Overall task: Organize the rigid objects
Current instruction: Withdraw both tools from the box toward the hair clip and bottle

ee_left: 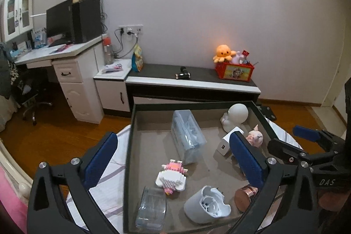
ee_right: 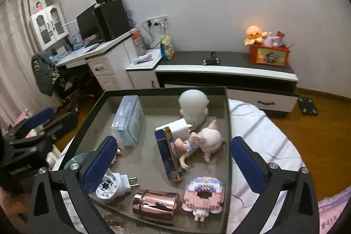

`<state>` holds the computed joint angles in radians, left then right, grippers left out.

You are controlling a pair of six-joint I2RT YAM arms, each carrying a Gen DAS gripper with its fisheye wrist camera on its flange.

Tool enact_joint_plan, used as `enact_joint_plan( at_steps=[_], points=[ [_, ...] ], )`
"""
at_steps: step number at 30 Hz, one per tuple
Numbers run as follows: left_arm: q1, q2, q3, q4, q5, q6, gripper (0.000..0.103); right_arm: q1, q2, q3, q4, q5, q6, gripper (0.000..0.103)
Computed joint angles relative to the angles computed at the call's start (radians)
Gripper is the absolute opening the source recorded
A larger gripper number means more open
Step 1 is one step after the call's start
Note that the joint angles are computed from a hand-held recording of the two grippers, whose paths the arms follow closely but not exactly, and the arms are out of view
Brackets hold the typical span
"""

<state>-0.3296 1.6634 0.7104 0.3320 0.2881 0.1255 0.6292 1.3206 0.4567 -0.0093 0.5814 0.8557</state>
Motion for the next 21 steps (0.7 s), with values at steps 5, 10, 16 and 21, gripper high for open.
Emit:
enact_joint_plan(
  at_steps=[5, 10, 16, 21],
  points=[
    [0.054, -0.109, -0.061, -0.027, 0.056, -0.007, 0.103, 0.089, -0.065, -0.014, -0.082, 0.09, 0.106, 0.103],
    [0.117, -0.244, -0.133, -0.077, 0.118, 0.007, 0.103, 0.214, -0.108, 0.021, -0.237, 0.203, 0.241, 0.103],
    [0.196, -0.415, -0.208, -0.172, 0.183, 0.049, 0.103, 0.393, -0.13, 0.098, -0.494, 0.341, 0.472, 0.103],
    [0.277, -0.548, -0.261, -0.265, 0.256, 0.091, 0.103, 0.557, -0.089, 0.175, -0.752, 0.425, 0.743, 0.103]
  ],
)
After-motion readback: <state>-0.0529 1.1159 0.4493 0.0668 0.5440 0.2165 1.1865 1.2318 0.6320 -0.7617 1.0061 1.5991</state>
